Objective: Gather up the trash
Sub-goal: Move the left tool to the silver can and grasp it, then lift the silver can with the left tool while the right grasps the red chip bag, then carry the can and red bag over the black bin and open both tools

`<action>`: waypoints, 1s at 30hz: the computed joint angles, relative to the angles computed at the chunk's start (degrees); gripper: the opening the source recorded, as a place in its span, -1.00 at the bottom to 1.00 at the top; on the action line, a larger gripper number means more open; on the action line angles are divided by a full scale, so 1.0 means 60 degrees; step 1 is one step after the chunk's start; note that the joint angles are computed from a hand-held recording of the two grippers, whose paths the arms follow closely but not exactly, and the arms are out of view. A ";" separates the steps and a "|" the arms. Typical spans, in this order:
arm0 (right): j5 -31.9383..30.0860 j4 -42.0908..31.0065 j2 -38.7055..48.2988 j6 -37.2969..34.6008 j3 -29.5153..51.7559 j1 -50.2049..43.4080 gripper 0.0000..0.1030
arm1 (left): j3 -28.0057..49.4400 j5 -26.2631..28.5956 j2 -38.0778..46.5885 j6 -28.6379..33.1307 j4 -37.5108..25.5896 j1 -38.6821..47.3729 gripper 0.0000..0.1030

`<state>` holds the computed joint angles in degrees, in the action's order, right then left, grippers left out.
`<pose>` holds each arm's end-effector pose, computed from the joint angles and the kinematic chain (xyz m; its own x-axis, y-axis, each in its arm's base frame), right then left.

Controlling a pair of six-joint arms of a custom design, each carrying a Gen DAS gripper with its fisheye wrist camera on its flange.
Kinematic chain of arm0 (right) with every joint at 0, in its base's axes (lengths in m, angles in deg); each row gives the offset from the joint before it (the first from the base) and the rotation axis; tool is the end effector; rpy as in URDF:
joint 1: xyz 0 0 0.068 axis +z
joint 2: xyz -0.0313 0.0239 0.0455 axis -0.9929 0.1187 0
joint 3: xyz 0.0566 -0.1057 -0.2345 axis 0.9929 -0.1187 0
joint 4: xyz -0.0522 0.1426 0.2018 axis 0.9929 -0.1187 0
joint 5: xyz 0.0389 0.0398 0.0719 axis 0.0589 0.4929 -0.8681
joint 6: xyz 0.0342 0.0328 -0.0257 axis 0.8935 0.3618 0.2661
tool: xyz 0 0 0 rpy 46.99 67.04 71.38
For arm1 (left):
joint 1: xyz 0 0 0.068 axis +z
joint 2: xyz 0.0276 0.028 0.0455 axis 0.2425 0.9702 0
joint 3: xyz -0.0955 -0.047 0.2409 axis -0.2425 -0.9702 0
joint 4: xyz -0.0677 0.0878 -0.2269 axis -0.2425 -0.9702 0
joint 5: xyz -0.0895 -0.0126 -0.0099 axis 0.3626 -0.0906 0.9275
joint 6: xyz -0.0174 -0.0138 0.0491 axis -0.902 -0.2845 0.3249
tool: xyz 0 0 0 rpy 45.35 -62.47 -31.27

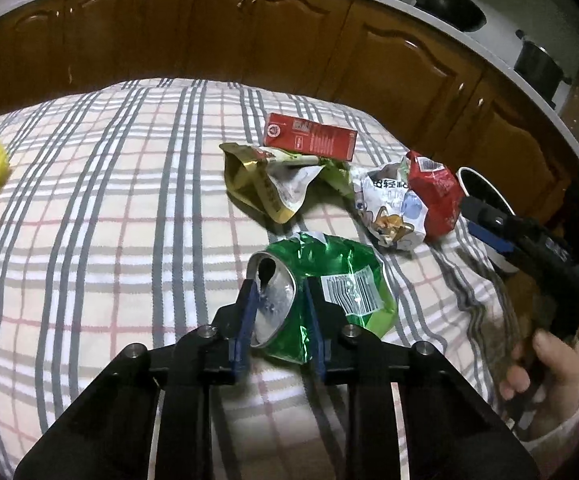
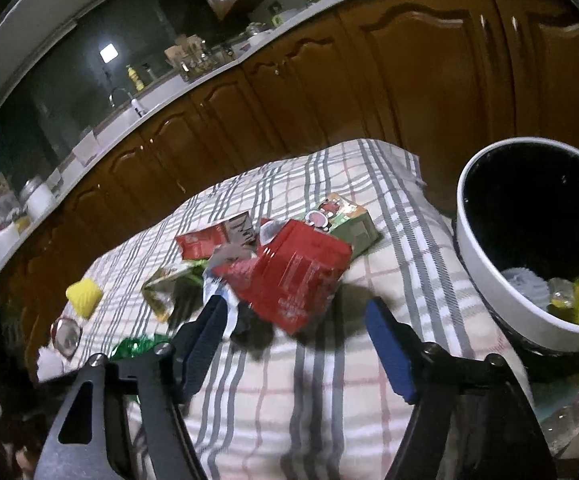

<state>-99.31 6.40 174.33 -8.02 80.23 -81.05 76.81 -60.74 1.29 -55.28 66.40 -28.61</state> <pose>0.3385 0.0363 0.1218 -0.7030 -0.2392 -0.6697 -0.6066 0.6933 0.3891 0.1553 -0.1182 0.1247 -0.6277 -0.4713 -0.6195 -0.4054 0.8773 -0.2568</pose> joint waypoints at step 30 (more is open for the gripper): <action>-0.1226 -0.2339 -0.0949 -0.2373 0.0593 -0.2792 -0.98 | 0.2877 -0.0306 0.1788 0.1985 0.0950 -0.0492 -0.79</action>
<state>-106.67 -7.63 168.64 -22.26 83.79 -97.80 94.07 -62.57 12.02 -43.37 72.10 -31.56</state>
